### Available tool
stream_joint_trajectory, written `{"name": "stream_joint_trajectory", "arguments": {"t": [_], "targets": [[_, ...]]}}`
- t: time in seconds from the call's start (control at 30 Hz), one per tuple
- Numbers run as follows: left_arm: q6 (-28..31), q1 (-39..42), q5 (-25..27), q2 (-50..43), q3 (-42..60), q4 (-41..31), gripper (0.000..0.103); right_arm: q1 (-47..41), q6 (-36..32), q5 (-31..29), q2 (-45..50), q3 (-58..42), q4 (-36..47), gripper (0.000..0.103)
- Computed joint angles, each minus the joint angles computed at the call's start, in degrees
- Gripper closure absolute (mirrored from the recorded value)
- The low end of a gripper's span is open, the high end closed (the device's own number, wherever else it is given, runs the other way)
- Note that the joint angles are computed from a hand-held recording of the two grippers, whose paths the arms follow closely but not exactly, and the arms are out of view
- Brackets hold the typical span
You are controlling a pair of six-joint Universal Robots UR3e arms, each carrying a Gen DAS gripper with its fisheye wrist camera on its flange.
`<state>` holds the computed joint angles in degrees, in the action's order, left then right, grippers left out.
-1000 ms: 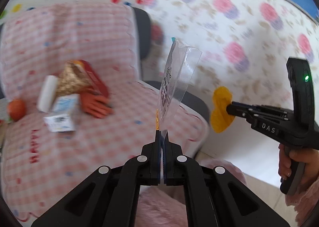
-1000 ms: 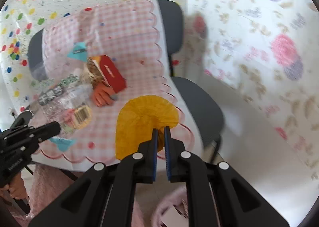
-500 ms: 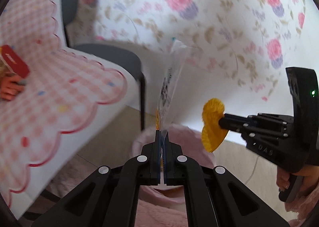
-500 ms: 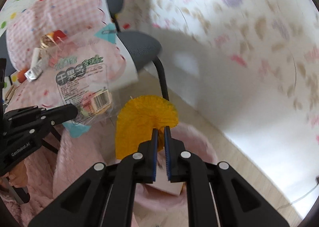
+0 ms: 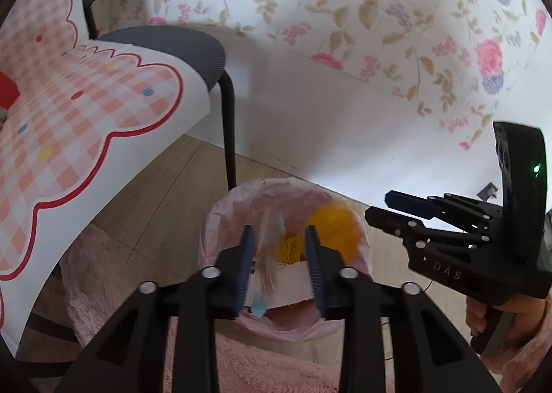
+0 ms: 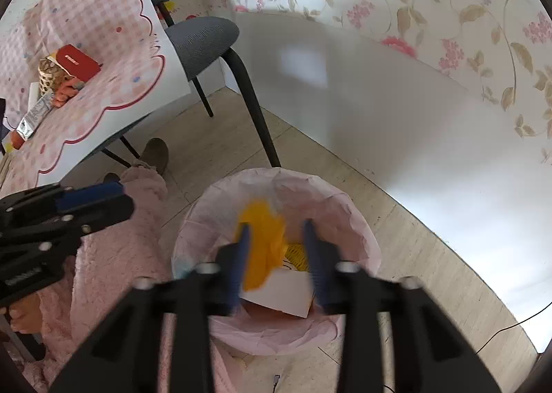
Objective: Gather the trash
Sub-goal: 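Carry both items over the pink wastebasket and open both tools to drop them, then return to the chair and grasp the white milk carton with the left tool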
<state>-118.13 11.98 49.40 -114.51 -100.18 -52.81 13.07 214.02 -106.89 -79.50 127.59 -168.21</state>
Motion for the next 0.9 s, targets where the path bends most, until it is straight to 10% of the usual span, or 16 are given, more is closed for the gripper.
{"name": "stream_joint_trajectory", "arguments": {"t": [0.5, 0.9], "targets": [[-4.2, 12.4, -3.0, 5.9, -2.9, 10.5, 0.065, 4.1, -5.0, -3.2, -0.8, -9.4, -4.2, 0.067], [-14.9, 23.1, -0.9, 2.7, 5.1, 17.4, 0.046, 8.4, -18.6, 4.3, 21.6, -46.8, 2.6, 0.067]]}}
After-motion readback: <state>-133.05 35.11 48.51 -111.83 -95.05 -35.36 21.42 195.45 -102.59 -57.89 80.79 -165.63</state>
